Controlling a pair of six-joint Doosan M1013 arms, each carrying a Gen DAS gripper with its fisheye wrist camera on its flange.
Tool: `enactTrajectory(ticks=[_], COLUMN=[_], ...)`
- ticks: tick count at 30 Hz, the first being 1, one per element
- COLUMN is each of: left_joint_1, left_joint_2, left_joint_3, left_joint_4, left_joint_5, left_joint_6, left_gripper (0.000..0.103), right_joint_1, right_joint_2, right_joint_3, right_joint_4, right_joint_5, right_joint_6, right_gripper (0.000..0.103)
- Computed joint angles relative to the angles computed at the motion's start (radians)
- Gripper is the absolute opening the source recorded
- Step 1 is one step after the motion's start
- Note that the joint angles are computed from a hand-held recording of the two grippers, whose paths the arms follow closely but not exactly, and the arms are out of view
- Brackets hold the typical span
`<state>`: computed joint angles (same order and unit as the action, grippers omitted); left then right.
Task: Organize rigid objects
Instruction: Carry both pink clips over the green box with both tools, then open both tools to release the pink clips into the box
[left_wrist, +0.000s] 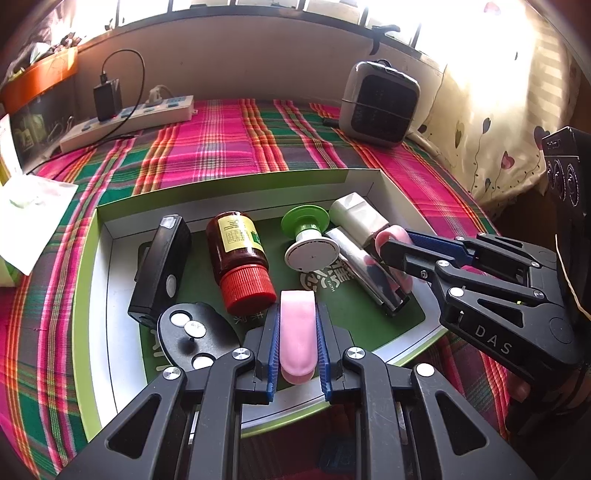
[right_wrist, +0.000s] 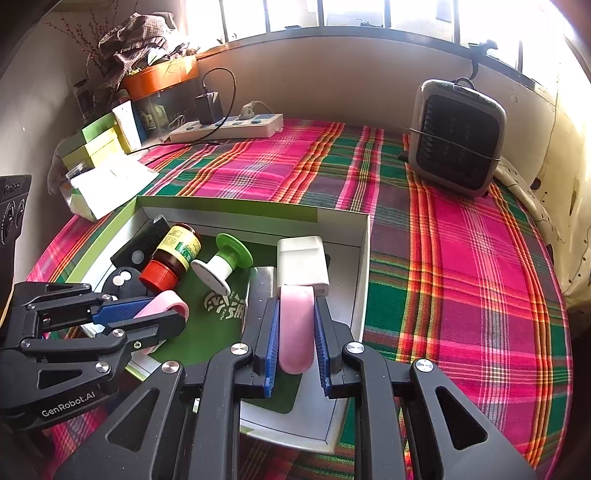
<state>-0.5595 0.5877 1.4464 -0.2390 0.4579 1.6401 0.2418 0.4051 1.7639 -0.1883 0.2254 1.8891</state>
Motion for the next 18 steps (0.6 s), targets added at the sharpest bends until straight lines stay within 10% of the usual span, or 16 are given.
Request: enactTrajectory(ticks=[18], left_joint_1=[0.000], left_joint_2=[-0.007], left_joint_3=[0.009], left_joint_4=[0.010], left_joint_5=[-0.012], left_joint_6=[-0.011], left_gripper=[0.027], right_joint_1=[-0.002], right_joint_2=[-0.009], right_joint_3=[0.016], right_joint_4=[0.056], right_joint_5=[-0.036], right_joint_6=[-0.041], right_gripper=[0.032])
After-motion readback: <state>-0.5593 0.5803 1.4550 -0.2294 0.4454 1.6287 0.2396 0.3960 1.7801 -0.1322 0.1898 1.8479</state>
